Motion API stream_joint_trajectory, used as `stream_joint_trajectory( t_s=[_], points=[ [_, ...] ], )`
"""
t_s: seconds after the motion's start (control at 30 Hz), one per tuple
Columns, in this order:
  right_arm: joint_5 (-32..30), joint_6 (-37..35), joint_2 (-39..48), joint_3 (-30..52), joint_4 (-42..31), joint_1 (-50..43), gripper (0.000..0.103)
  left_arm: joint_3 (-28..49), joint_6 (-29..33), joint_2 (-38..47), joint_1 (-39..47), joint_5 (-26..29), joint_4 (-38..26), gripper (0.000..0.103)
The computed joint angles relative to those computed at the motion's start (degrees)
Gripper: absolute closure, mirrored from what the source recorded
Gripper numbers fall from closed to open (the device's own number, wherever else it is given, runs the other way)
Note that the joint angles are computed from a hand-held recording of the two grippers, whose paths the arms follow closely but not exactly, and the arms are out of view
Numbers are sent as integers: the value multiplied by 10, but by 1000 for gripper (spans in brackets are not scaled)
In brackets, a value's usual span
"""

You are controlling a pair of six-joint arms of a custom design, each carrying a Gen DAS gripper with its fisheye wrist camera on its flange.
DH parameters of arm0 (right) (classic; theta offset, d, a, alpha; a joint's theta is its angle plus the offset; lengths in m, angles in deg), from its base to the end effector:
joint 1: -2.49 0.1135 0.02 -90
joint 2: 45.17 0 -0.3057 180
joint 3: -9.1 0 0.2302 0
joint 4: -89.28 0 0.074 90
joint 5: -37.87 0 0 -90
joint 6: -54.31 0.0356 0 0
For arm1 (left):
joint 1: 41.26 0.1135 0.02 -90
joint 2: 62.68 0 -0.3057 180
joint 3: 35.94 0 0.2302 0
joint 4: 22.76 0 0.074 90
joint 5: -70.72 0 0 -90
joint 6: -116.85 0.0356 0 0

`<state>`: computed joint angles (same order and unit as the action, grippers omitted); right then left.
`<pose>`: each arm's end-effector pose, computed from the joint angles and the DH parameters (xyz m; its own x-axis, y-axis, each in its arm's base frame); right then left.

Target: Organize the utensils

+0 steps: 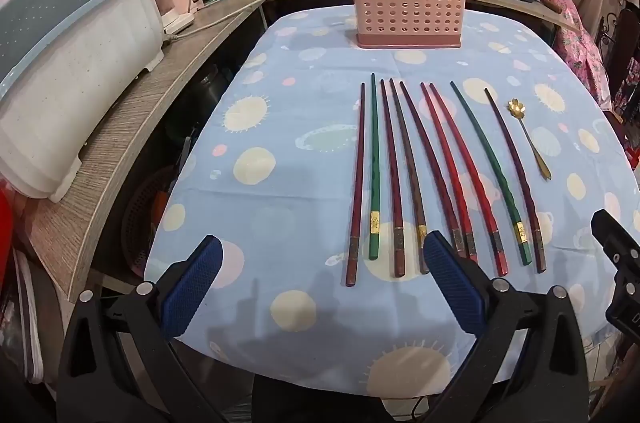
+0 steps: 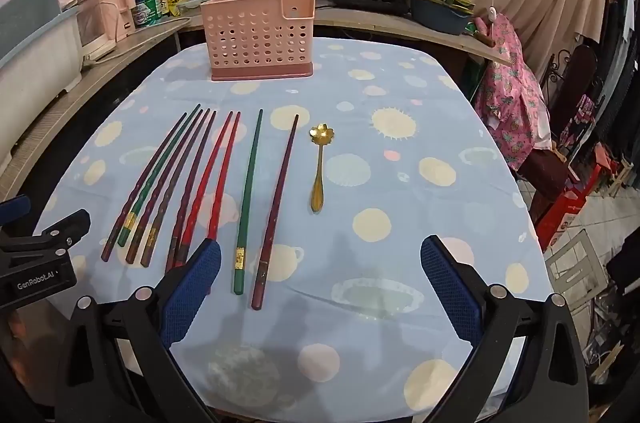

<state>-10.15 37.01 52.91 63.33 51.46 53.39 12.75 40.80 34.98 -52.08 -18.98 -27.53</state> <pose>0.1721 0.1740 0.1573 -0.6780 0.2911 -0.6750 0.4424 0.8949 -0.0585 0.2717 -0.0521 0.1544 -0.7227 0.3836 -0.5750 0.3761 0.9162 0.1385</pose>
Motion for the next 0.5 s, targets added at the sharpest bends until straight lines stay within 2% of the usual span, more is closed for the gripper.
stream_joint_trajectory(
  t_s=[0.03, 0.13, 0.33, 0.37, 0.5],
  points=[
    [0, -4, 0, -1, 5, -2, 7, 12, 0, -2, 2, 6, -17, 7],
    [-3, -17, 6, 0, 12, -7, 7, 10, -3, -6, -11, -8, -9, 7],
    [0, -21, 8, 27, -18, -1, 7, 26, -7, -5, -25, -15, -25, 7],
    [-2, -21, 9, 29, -22, -1, 7, 2, -3, -5, -19, -9, 4, 7],
    [-4, -20, 7, 23, -17, 1, 7, -3, -3, -8, -19, -10, 3, 7]
  ],
)
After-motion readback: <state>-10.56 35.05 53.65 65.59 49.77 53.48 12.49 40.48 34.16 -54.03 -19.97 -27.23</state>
